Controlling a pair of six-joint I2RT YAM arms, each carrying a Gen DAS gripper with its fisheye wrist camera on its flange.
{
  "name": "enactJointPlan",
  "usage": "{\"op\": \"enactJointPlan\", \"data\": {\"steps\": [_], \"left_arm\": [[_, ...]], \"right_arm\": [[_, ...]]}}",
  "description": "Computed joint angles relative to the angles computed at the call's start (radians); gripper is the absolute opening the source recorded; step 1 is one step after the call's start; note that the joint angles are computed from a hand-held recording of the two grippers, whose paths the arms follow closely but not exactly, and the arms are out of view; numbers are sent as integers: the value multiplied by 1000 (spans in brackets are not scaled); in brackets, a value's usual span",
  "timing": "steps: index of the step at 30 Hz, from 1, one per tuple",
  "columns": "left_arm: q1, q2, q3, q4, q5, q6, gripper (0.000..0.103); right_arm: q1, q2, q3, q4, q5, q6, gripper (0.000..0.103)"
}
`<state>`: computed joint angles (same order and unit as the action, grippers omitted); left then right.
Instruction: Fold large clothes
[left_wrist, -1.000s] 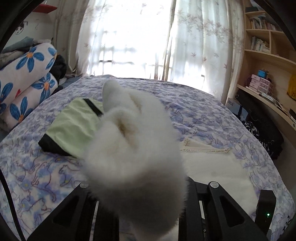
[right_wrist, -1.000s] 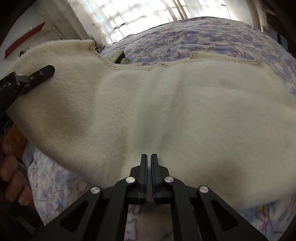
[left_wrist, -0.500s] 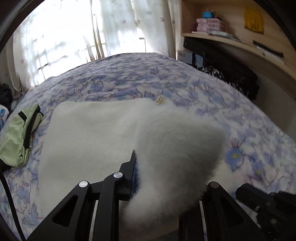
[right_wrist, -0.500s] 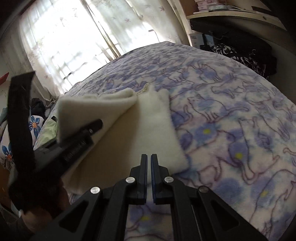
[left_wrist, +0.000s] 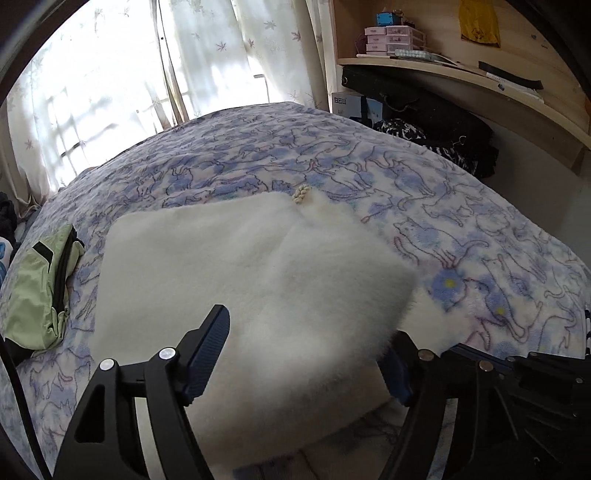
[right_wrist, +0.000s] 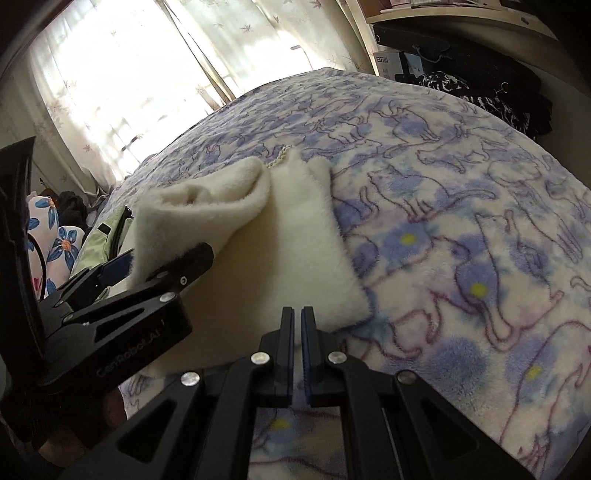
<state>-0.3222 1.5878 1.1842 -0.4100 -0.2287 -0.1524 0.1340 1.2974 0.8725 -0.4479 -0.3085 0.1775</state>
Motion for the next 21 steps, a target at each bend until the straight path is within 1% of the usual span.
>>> {"op": "enactJointPlan", "data": {"steps": [2, 5, 9, 12, 13, 15, 16, 17, 21], "left_arm": [[-3, -29, -4, -26, 9, 3, 75], [-1, -78, -20, -55, 11, 3, 80], [32, -150, -40, -106, 36, 0, 81], [85, -221, -73, -135, 62, 1, 81], [110, -245, -85, -146, 73, 4, 83], [173, -282, -108, -160, 97, 8, 84], [210, -298, -117, -167, 112, 12, 84], [250, -312, -125, -175, 126, 14, 84], [414, -328, -151, -176, 195, 30, 84]], "right_arm": [[4, -1, 13, -17, -5, -3, 4], [14, -11, 26, -40, -2, -11, 4], [27, -19, 42, -61, -11, -19, 4], [24, -20, 57, -73, -61, -26, 4], [22, -14, 68, -83, -82, -29, 5], [12, 11, 108, -115, -141, -42, 21], [4, 24, 129, -125, -172, -49, 38], [2, 31, 146, -131, -187, -50, 46], [19, 75, 248, -154, -168, -53, 46]]}}
